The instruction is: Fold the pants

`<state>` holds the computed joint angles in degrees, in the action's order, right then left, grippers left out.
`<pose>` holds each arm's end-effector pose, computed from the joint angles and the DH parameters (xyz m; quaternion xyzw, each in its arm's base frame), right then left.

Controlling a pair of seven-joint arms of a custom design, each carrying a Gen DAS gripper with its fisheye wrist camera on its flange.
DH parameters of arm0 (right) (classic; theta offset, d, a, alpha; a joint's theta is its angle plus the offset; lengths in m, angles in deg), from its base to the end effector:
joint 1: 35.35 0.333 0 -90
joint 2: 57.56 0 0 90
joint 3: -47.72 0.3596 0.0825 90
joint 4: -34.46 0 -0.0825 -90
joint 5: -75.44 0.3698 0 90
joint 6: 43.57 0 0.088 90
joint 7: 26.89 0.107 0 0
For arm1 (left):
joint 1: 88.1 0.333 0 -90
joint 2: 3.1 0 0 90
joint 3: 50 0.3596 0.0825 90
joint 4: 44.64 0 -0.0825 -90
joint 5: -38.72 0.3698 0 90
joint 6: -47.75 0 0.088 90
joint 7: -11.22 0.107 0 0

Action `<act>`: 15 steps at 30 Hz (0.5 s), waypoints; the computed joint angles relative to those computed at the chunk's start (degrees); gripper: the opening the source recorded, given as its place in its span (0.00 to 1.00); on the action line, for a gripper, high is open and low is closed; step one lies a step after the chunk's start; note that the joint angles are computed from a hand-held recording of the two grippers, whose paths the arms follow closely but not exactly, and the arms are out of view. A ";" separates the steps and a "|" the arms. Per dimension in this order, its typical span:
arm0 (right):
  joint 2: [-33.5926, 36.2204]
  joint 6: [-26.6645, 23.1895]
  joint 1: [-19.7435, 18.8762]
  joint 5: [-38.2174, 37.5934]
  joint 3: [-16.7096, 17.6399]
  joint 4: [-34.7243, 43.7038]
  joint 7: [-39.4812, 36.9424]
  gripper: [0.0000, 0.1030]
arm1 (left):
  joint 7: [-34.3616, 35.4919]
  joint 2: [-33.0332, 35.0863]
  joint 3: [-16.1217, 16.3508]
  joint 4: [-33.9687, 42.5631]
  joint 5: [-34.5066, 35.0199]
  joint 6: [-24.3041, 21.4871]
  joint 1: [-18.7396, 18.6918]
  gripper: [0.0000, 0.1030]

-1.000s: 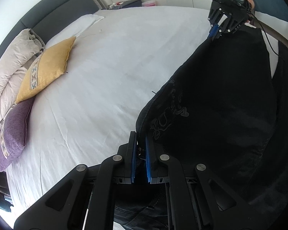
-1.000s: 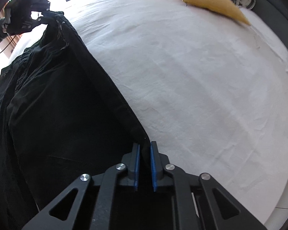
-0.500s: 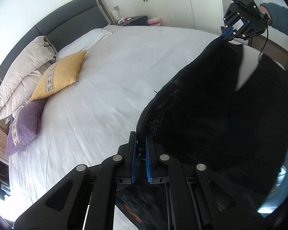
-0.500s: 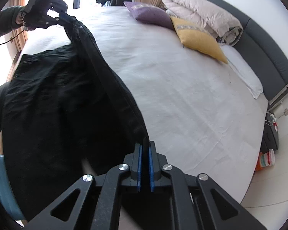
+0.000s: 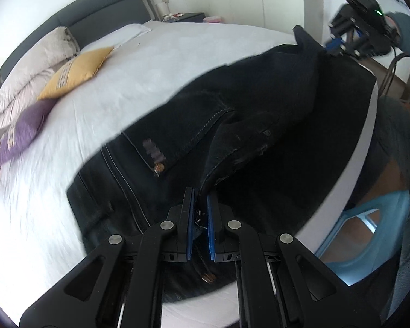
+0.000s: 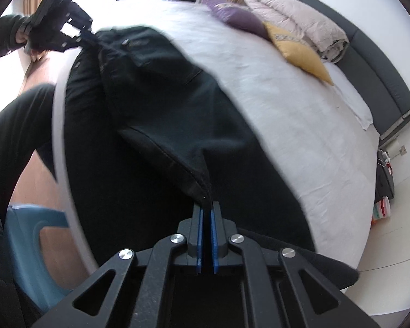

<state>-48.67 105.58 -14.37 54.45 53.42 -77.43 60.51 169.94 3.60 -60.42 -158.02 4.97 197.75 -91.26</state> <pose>0.5562 0.2840 0.5042 -0.8872 0.3734 -0.2339 0.1370 0.5995 -0.1271 0.5153 -0.2698 0.9059 -0.2787 0.1702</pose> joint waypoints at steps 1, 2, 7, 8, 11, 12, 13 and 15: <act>-0.12 -0.47 0.77 -1.65 0.00 -0.55 1.41 0.06 | 0.38 -0.31 -0.16 -1.17 -1.20 0.94 0.04 0.07; -0.17 -0.97 1.35 -2.71 0.14 -0.97 2.30 0.06 | 0.97 -0.92 -0.28 -2.43 -2.52 1.74 0.11 0.07; -0.89 -1.98 2.34 -2.83 0.72 -2.44 5.54 0.06 | 3.94 -2.36 -0.04 -6.16 -8.77 4.04 0.21 0.07; -1.06 -2.30 2.42 -2.90 0.78 -2.64 5.80 0.06 | 3.81 -1.68 0.18 -5.45 -8.67 3.86 0.22 0.07; -1.45 -3.52 2.98 -3.57 1.11 -3.10 6.62 0.06 | 4.81 -1.91 0.33 -6.06 -10.10 3.93 0.55 0.07; -1.76 -3.69 3.07 -3.59 1.23 -3.45 6.56 0.06 | 5.12 -1.96 0.42 -6.03 -10.59 3.60 0.69 0.07; -1.88 -3.76 3.04 -3.35 1.34 -3.61 6.16 0.06 | 5.37 -1.87 0.59 -5.72 -11.00 2.88 0.92 0.07; -2.02 -4.17 3.24 -3.39 1.52 -3.74 5.96 0.06 | 6.47 -2.16 0.87 -5.96 -11.88 1.34 1.46 0.07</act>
<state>-50.69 101.42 -11.13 51.06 54.93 -81.18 66.47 176.41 1.45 -59.56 -163.98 -6.91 199.09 -89.80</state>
